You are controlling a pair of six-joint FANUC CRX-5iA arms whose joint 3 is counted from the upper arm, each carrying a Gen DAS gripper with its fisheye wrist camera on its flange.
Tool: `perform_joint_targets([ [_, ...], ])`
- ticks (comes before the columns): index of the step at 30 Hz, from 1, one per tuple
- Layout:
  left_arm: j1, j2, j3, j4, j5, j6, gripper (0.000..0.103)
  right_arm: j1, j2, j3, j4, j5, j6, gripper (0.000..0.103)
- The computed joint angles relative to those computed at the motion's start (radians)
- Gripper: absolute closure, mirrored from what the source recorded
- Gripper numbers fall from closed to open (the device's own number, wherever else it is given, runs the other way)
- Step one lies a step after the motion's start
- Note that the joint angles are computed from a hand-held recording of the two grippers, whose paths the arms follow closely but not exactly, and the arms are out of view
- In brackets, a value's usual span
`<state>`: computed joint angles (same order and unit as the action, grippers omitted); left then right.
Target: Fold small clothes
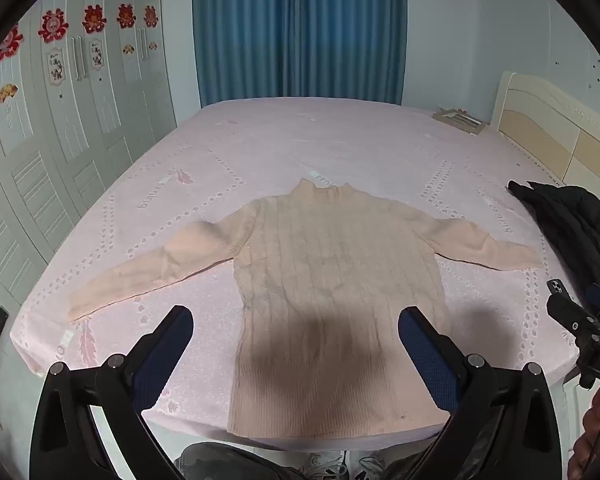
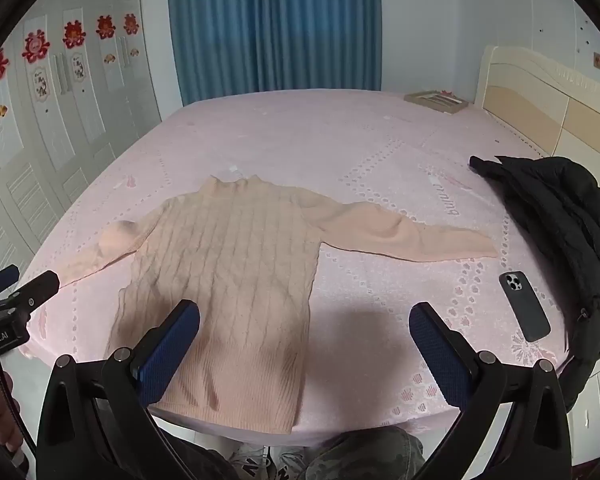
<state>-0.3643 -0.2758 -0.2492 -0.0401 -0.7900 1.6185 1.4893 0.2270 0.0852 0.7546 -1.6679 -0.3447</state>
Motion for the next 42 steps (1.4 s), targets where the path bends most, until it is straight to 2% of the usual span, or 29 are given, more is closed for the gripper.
perform_joint_targets([
  [4, 0.014, 0.007, -0.002, 0.023, 0.006, -0.036, 0.000, 0.002, 0.017, 0.020, -0.006, -0.002, 0.002, 0.000],
  [5, 0.012, 0.011, 0.004, 0.012, 0.003, -0.029, 0.000, 0.003, 0.024, 0.028, -0.007, -0.002, 0.002, 0.000],
  [6, -0.020, 0.001, 0.016, -0.051, -0.007, 0.030, 0.000, 0.005, 0.029, 0.034, -0.010, -0.001, 0.000, 0.000],
  [8, -0.028, 0.005, 0.025, -0.063, -0.017, 0.041, 0.000, 0.013, -0.003, 0.001, -0.013, 0.007, -0.027, 0.000],
  [11, -0.014, -0.002, -0.008, -0.028, 0.004, 0.024, 0.000, -0.001, 0.002, 0.018, -0.018, 0.005, -0.001, 0.000],
  [19, -0.023, 0.002, 0.002, -0.055, -0.006, 0.043, 0.000, -0.003, 0.015, 0.025, -0.024, 0.008, 0.002, 0.000],
  [42, 0.021, -0.022, -0.017, -0.015, -0.015, 0.010, 0.000, -0.004, 0.030, 0.054, -0.009, 0.004, 0.024, 0.000],
])
